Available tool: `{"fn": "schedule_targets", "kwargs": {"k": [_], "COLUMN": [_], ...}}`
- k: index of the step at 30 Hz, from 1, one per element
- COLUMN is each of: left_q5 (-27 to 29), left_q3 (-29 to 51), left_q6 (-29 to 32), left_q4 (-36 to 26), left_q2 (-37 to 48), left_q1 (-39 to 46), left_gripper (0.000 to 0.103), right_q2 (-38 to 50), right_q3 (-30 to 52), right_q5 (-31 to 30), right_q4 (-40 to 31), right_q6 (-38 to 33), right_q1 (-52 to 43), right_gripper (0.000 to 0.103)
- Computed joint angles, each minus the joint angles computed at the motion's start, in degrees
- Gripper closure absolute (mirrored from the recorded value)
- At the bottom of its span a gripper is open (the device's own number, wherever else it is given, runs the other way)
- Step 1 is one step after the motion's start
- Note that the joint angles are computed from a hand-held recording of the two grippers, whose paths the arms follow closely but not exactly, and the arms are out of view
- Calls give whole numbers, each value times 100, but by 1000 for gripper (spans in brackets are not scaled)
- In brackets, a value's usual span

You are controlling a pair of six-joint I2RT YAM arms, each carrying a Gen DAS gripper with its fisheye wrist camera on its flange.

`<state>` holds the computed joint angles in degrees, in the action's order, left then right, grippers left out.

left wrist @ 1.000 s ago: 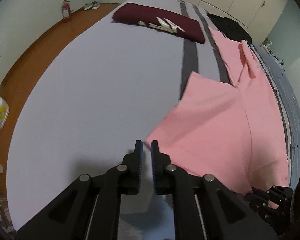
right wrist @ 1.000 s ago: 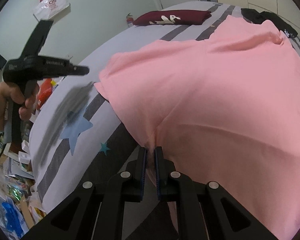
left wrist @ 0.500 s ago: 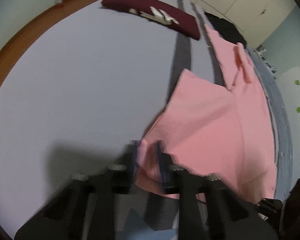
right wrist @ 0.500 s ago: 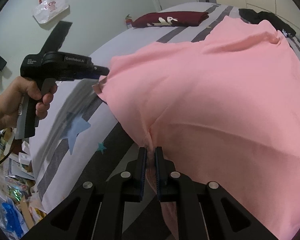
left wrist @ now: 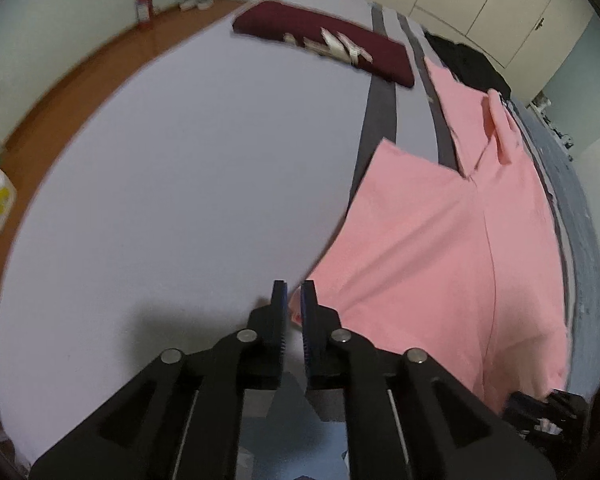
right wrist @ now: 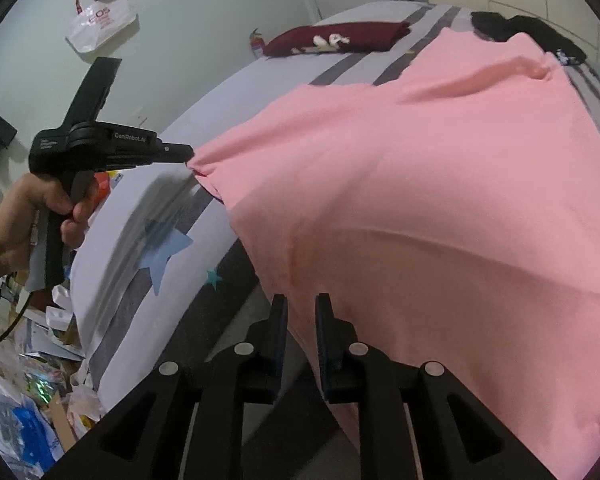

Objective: Fold clothes

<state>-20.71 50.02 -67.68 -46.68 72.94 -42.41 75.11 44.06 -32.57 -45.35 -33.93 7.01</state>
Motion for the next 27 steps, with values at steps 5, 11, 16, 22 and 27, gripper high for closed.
{"fn": "schedule_targets", "kwargs": {"k": [5, 11, 16, 22, 27], "left_q5": [-267, 89, 169, 137, -34], "left_q3": [388, 1005, 1574, 1627, 1998], "left_q6": [-195, -181, -236, -848, -966], "left_q4": [185, 1079, 1224, 510, 42], "left_q2": [348, 1443, 2230, 2529, 2540], "left_q1": [-755, -1170, -1484, -1592, -1617], "left_gripper": [94, 94, 93, 93, 93], "right_q2": [-143, 685, 1240, 1566, 1422], "right_q3": [301, 926, 1137, 1010, 1123], "right_q5": [61, 454, 496, 474, 564], "right_q4": [-420, -90, -16, 23, -265], "right_q6": [-724, -1014, -1477, -2120, -2223], "right_q1": [-1091, -2400, -3063, -3791, -4001], "right_gripper": [90, 90, 90, 93, 93]}}
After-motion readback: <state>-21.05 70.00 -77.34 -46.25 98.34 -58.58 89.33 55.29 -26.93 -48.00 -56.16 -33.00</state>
